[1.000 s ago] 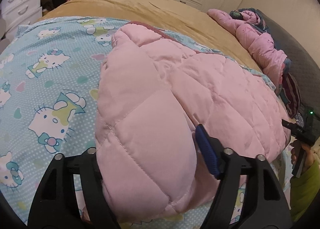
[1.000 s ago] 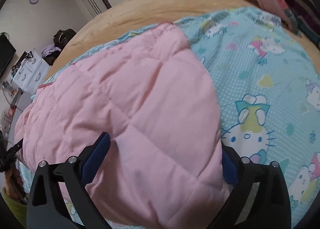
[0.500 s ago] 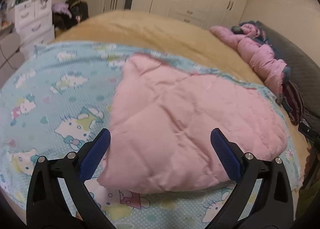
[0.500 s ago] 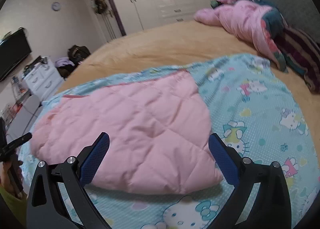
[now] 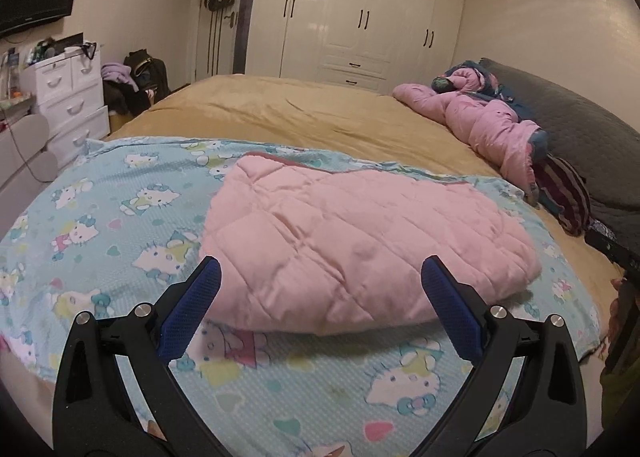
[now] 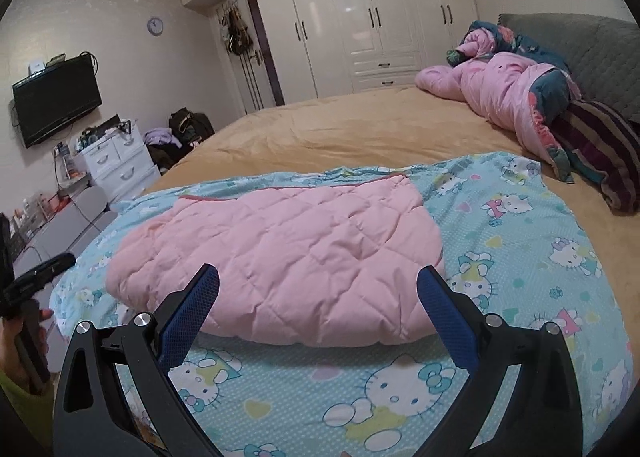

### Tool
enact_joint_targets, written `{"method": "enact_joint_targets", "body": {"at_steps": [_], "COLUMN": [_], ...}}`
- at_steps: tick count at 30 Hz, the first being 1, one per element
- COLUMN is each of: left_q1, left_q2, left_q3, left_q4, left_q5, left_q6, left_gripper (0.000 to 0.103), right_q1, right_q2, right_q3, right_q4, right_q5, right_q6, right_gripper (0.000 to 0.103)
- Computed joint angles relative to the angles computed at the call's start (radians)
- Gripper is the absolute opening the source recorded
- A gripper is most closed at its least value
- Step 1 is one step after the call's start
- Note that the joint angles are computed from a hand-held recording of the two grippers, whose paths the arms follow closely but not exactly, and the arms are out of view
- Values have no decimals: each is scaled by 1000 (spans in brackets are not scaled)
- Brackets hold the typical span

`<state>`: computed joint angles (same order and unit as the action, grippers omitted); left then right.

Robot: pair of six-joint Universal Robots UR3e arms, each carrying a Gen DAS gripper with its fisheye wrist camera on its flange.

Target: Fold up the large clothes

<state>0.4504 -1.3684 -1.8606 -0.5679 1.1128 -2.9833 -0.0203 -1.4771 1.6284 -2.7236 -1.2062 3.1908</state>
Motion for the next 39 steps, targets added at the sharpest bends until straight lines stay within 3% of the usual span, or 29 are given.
{"method": "enact_joint_targets", "body": {"at_steps": [8, 14, 39], "left_q1": [-8, -54, -137], "left_q2": [176, 235, 246], "left_q3": [-268, -388, -460], "left_q4": [114, 200, 260], "left_q5": [23, 69, 137], "left_q6": [-19, -44, -77], "left_gripper": [94, 94, 94], "right_q1": [114, 242, 340], "right_q2": [-48, -17, 27], "right_q3": [249, 360, 320], "right_q4": [-274, -408, -334], "right_q5": [-84, -238, -241], "right_q6": [59, 113, 99], "right_gripper": [99, 99, 99]}}
